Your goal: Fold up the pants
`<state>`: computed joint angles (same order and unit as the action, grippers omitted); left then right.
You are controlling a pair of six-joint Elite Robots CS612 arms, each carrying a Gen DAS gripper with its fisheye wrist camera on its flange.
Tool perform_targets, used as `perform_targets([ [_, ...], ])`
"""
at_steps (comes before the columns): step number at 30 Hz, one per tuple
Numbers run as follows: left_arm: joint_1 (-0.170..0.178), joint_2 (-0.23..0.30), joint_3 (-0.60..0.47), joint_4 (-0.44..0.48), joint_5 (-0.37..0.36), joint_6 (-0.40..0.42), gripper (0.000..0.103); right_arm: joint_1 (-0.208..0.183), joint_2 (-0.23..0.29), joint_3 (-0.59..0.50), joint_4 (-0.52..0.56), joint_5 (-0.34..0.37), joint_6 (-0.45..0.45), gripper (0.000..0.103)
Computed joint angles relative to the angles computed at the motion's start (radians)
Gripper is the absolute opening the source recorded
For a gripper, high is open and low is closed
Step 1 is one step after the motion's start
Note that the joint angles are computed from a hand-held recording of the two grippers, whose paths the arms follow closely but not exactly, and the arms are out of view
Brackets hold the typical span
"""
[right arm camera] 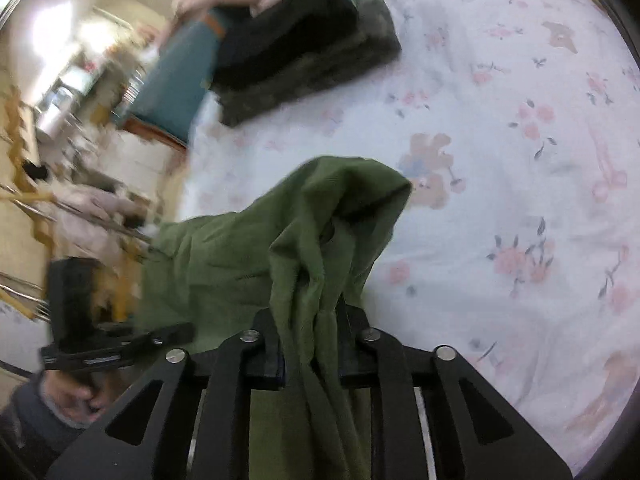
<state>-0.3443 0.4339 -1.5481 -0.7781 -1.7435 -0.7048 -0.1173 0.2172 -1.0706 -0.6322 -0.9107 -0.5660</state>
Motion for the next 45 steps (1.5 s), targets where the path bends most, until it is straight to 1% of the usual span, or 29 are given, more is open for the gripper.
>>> perform_targets([
  [1,0.002,-0.001,0.009,0.012,0.000,-0.002,0.040,0.002,0.007,-0.010,-0.015,-0.022,0.015,0.031],
  [2,0.011,0.000,0.005,0.025,-0.011,-0.006,0.043,0.000,0.019,-0.030,-0.041,-0.046,0.038,0.034],
  [3,0.015,0.000,0.000,0.030,-0.020,-0.022,0.047,-0.002,0.025,-0.046,-0.062,-0.068,0.057,0.049],
  [4,0.016,-0.004,-0.006,0.043,-0.013,-0.031,0.049,-0.005,0.034,-0.070,-0.086,-0.094,0.084,0.059],
  [7,0.000,-0.028,-0.043,0.089,0.102,-0.034,0.052,-0.019,0.056,-0.148,-0.142,-0.118,0.124,0.059],
  [8,-0.011,-0.031,-0.063,0.089,0.145,-0.044,0.052,-0.025,0.061,-0.177,-0.155,-0.109,0.135,0.059],
  [9,-0.020,-0.031,-0.084,0.076,0.184,-0.042,0.051,-0.035,0.067,-0.206,-0.146,-0.065,0.128,0.059],
  [11,-0.037,-0.021,-0.117,0.021,0.211,-0.006,0.049,-0.041,0.065,-0.237,-0.098,-0.009,0.083,0.055],
  [12,-0.044,-0.014,-0.120,-0.015,0.188,0.019,0.049,-0.039,0.067,-0.257,-0.073,0.012,0.048,0.051],
  [14,-0.052,-0.003,-0.115,-0.074,0.124,0.078,0.048,-0.032,0.071,-0.283,-0.003,0.055,-0.051,0.036],
  [16,-0.071,0.004,-0.107,-0.092,0.151,0.159,0.039,-0.014,0.077,-0.299,0.045,0.036,-0.138,0.026],
  [17,-0.080,-0.003,-0.083,-0.075,0.149,0.170,0.031,-0.008,0.083,-0.303,0.055,0.022,-0.150,0.022],
  [18,-0.075,-0.003,-0.063,-0.032,0.130,0.145,0.012,-0.002,0.092,-0.304,0.052,-0.006,-0.131,0.017],
  [21,-0.064,0.004,-0.073,0.065,0.135,0.085,0.010,0.002,0.119,-0.304,0.012,-0.128,-0.030,0.015],
  [23,-0.060,0.004,-0.095,0.117,0.154,0.053,0.011,-0.009,0.130,-0.313,-0.009,-0.185,0.021,0.015],
  [24,-0.061,0.004,-0.112,0.138,0.181,0.038,0.011,-0.018,0.128,-0.309,-0.006,-0.191,0.043,0.016],
  [25,-0.063,0.005,-0.125,0.152,0.199,0.024,0.013,-0.028,0.125,-0.306,0.001,-0.177,0.056,0.018],
  [26,-0.064,0.006,-0.135,0.168,0.212,0.001,0.016,-0.043,0.122,-0.303,-0.001,-0.136,0.079,0.018],
  [27,-0.060,0.009,-0.151,0.178,0.216,-0.035,0.025,-0.054,0.120,-0.302,-0.005,-0.101,0.099,0.022],
  [28,-0.056,0.010,-0.160,0.180,0.217,-0.060,0.035,-0.068,0.121,-0.304,-0.018,-0.051,0.134,0.022],
  [30,-0.053,0.019,-0.191,0.147,0.235,-0.118,0.040,-0.095,0.128,-0.305,-0.042,0.071,0.206,0.024],
  [32,-0.051,0.033,-0.232,0.091,0.279,-0.201,0.064,-0.108,0.127,-0.289,-0.030,0.157,0.235,0.049],
  [33,-0.050,0.039,-0.243,0.072,0.288,-0.220,0.086,-0.109,0.125,-0.275,-0.014,0.191,0.237,0.071],
  [34,-0.049,0.048,-0.248,0.030,0.297,-0.232,0.098,-0.107,0.121,-0.259,0.005,0.209,0.227,0.080],
  [36,-0.041,0.057,-0.219,-0.030,0.256,-0.200,0.100,-0.096,0.113,-0.226,0.036,0.203,0.211,0.081],
  [39,-0.023,0.064,-0.156,-0.043,0.151,-0.154,0.100,-0.077,0.099,-0.170,0.097,0.171,0.169,0.081],
  [41,-0.017,0.077,-0.144,-0.042,0.119,-0.158,0.100,-0.064,0.098,-0.150,0.121,0.137,0.152,0.081],
  [43,-0.006,0.091,-0.129,-0.038,0.083,-0.165,0.100,-0.051,0.095,-0.129,0.173,0.105,0.093,0.081],
  [45,0.004,0.115,-0.134,-0.069,0.037,-0.172,0.098,-0.040,0.093,-0.115,0.214,0.075,0.026,0.081],
])
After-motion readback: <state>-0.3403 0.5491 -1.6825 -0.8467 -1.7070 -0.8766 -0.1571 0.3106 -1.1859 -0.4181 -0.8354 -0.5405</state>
